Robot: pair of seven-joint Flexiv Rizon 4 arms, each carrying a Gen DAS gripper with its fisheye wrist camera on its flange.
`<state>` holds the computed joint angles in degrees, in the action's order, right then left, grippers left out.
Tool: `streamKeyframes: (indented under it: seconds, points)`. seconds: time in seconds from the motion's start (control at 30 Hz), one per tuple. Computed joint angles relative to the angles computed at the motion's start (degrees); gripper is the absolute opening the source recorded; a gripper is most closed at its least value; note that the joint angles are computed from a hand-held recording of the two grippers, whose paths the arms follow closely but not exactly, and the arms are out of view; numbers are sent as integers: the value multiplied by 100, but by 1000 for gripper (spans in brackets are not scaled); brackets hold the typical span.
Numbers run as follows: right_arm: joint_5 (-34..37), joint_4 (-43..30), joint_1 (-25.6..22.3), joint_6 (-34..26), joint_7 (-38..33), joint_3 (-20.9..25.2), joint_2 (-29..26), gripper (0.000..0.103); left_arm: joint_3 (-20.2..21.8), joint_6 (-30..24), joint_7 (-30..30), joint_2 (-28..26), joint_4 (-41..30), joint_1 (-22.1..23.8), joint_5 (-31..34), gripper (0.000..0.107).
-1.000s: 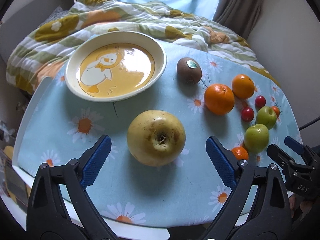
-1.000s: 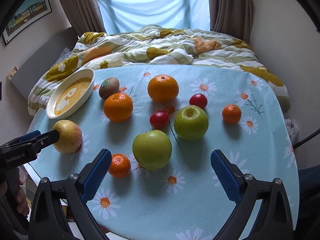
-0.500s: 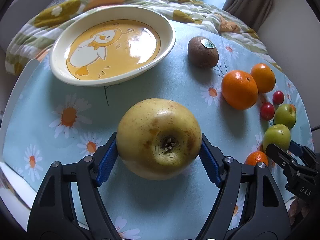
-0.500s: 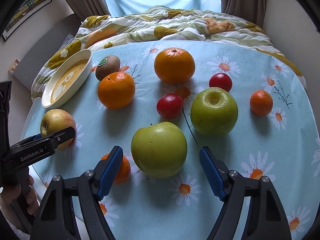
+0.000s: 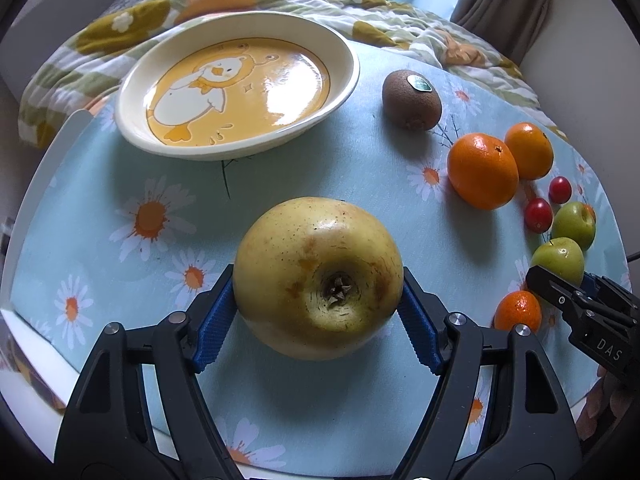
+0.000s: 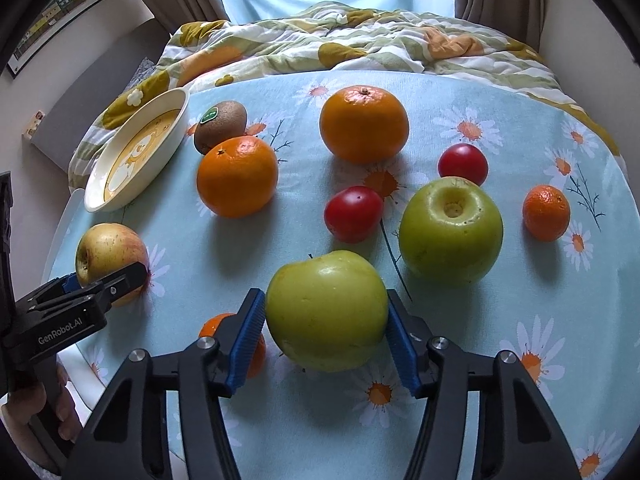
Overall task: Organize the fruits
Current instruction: 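Carry the pear into the white bowl with the left gripper and release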
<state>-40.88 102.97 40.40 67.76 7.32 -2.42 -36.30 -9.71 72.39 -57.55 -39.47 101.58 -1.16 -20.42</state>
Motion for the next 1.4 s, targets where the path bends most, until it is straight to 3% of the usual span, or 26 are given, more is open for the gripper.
streamKeyframes:
  seconds: [0.53, 0.83, 1.1, 1.4]
  points:
    - [-458, 196, 19, 202, -8, -107, 292, 51, -567, 646, 196, 619, 879, 446, -496, 82]
    - [-580, -121, -100, 26, -365, 75, 412, 51, -619, 532, 481, 1044, 896, 556, -905, 82]
    - [-542, -958, -32, -431, -616, 47, 125, 51, -649, 99, 1161, 794, 135, 731, -1221, 82]
    - [-47, -2473, 154, -1416, -582, -33, -620, 51, -206, -1380, 1646, -180, -1796, 603, -894, 82]
